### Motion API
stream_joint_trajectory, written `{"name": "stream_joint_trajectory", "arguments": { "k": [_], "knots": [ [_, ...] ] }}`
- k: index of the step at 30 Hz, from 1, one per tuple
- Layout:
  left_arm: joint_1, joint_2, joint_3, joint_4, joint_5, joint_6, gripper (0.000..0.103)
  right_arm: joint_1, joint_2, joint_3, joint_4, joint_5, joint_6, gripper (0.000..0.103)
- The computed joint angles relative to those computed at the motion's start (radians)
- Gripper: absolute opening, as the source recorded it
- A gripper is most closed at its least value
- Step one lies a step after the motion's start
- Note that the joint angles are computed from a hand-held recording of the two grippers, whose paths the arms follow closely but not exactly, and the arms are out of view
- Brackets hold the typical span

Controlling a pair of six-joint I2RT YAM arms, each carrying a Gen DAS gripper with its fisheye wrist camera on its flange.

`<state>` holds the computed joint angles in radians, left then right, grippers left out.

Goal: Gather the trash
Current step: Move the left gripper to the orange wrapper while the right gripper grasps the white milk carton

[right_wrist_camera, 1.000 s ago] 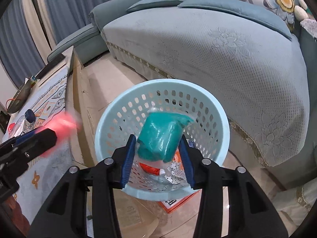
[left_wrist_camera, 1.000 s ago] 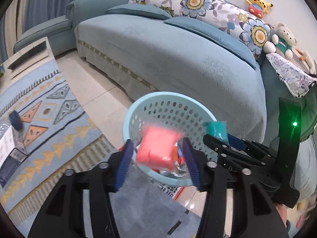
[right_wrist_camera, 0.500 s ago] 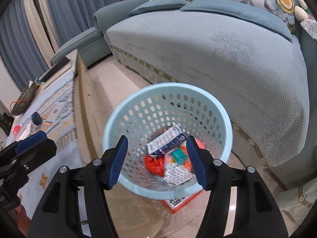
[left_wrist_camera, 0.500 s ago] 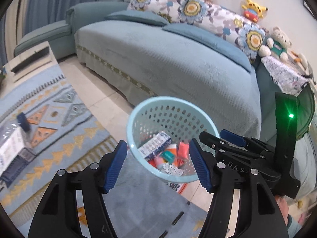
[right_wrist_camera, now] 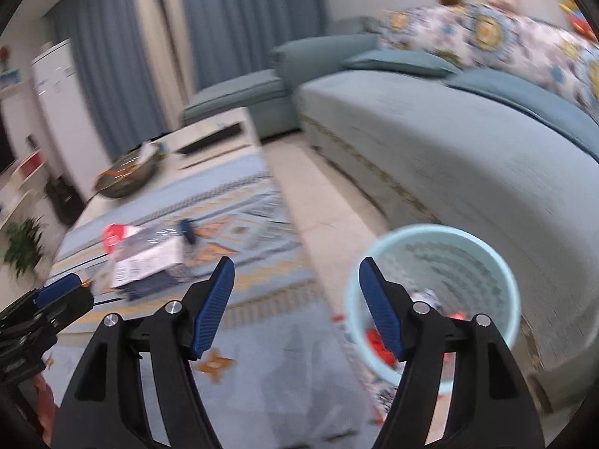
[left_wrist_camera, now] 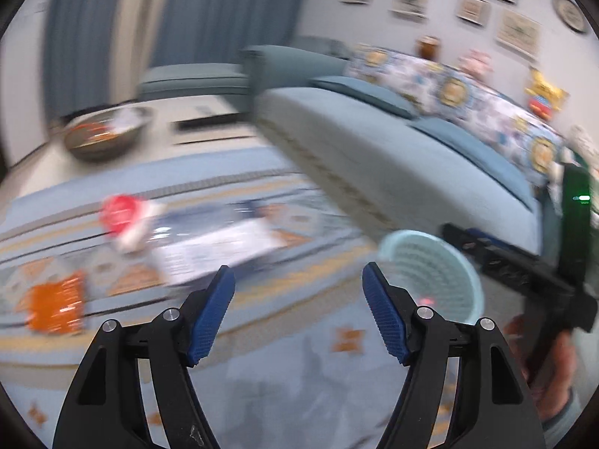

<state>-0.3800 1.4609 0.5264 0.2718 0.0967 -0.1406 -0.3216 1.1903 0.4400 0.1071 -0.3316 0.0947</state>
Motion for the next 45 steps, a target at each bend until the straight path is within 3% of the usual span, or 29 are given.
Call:
{"name": "stream_joint_trajectory", "arguments": {
  "k": [4, 7, 12, 17, 24, 28, 32, 36, 38, 40, 43, 45],
  "knots": [
    [0.209, -0.045, -0.06, 0.011, 0.03, 0.052, 0.069, 0.201, 0.079, 0.048, 0.069, 0.084, 0.054, 0.065],
    [0.36, -0.035, -0.083, 0.038, 0.064, 0.087, 0.069, 0.296, 0.219, 0.124, 0.119, 0.097, 0.084, 0.065],
    [0.575, 0.08, -0.081, 0.09, 0.156, 0.127, 0.069, 0.349, 0.537, 0.342, 0.102, 0.012, 0.163, 0.065],
    [0.646, 0.207, -0.071, 0.163, 0.181, 0.166, 0.069, 0.359, 0.69, 0.465, 0.092, -0.018, 0.22, 0.065],
    [0.67, 0.286, -0.093, 0.273, 0.201, 0.147, 0.069, 0.399, 0.749, 0.504, 0.069, -0.044, 0.179, 0.065],
    [0.67, 0.27, -0.127, 0.327, 0.178, 0.114, 0.069, 0.479, 0.679, 0.397, 0.108, -0.024, 0.155, 0.065],
    [0.675, 0.26, -0.161, 0.395, 0.13, 0.063, 0.069, 0.567, 0.604, 0.345, 0.045, -0.097, 0.081, 0.065],
    [0.719, 0.28, -0.134, 0.368, 0.199, 0.051, 0.073, 0.619, 0.502, 0.32, 0.018, 0.056, 0.004, 0.067],
    [0.728, 0.286, -0.13, 0.367, 0.212, 0.05, 0.073, 0.634, 0.5, 0.346, 0.024, 0.131, -0.011, 0.08],
    [0.731, 0.289, -0.123, 0.357, 0.225, 0.054, 0.073, 0.659, 0.563, 0.438, -0.012, 0.186, -0.064, 0.088],
    [0.737, 0.293, -0.127, 0.367, 0.233, 0.053, 0.073, 0.69, 0.691, 0.589, -0.11, 0.194, -0.158, 0.088],
    [0.741, 0.298, -0.122, 0.361, 0.247, 0.056, 0.074, 0.73, 0.74, 0.617, -0.074, 0.28, -0.198, 0.088]
  ]
}}
